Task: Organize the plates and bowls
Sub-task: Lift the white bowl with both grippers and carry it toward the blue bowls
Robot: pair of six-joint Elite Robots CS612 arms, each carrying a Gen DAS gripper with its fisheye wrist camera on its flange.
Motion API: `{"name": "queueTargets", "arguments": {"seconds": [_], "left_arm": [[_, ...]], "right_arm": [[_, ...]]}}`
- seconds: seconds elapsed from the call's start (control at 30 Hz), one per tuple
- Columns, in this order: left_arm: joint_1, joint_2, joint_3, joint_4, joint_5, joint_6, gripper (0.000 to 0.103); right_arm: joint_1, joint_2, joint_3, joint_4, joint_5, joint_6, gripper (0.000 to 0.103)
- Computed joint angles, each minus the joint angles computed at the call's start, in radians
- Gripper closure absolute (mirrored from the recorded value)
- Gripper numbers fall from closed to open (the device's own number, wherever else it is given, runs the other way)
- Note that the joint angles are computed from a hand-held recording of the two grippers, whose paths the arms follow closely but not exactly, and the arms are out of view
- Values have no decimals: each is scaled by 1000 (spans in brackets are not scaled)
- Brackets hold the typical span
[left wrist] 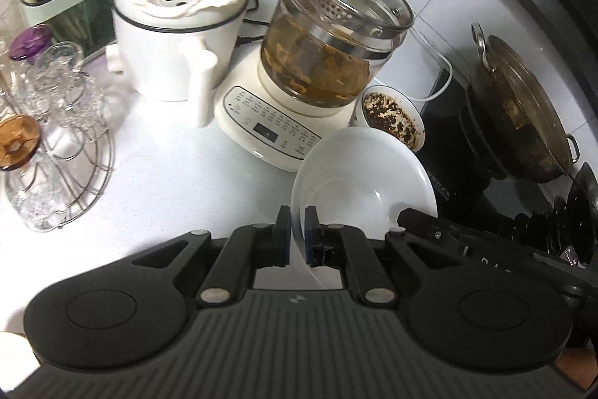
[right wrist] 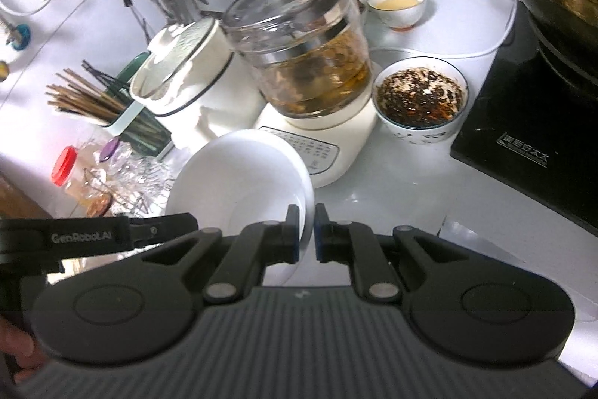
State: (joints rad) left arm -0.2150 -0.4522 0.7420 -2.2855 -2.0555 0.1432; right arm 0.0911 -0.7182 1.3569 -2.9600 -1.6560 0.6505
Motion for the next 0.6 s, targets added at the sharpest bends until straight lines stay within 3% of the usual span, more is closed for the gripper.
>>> {"name": "queueTargets", "arguments": {"seconds": [0.6], "left_arm": [[47,-48,97,-119,23,-114,95]], "right_arm": [[27,31,-76,15,77,-105,92]]}}
